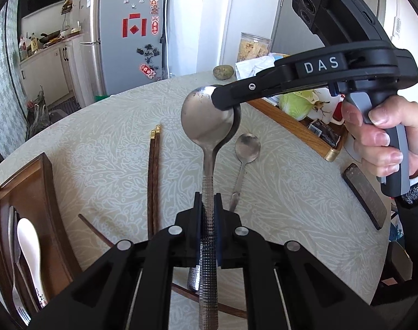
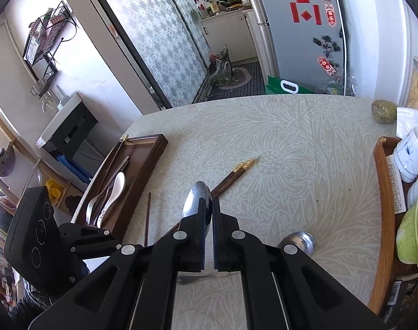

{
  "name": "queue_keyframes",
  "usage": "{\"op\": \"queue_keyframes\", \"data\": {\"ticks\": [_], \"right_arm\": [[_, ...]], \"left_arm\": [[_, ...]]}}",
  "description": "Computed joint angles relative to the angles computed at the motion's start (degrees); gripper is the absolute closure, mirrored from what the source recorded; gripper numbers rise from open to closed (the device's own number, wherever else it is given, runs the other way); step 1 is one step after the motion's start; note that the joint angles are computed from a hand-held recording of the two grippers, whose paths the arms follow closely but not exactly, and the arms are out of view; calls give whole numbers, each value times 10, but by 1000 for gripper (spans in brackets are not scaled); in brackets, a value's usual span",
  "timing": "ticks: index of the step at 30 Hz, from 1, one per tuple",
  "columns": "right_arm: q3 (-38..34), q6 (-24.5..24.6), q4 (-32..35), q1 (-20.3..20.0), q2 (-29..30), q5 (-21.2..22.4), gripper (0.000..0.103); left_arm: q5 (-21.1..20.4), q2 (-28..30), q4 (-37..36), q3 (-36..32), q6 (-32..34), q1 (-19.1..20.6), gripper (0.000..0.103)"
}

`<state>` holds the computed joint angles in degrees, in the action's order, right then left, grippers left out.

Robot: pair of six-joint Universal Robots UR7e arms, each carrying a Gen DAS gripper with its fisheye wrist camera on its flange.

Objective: Organize utensils
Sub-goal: 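Carry the large spoon into the wooden tray and open the left tool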

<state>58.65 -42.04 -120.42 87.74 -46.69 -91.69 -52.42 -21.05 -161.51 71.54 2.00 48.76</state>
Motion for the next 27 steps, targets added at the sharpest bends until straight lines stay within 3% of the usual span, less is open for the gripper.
{"op": "queue_keyframes", "data": {"ticks": [14,27], "right_arm": [[48,-4,-25,55,-15,15,100],[49,1,-3,98,35,29,100]], "left_arm": [[49,-89,-75,123,-10,-17,94],[118,-191,-79,252,-80,-13,94]]}}
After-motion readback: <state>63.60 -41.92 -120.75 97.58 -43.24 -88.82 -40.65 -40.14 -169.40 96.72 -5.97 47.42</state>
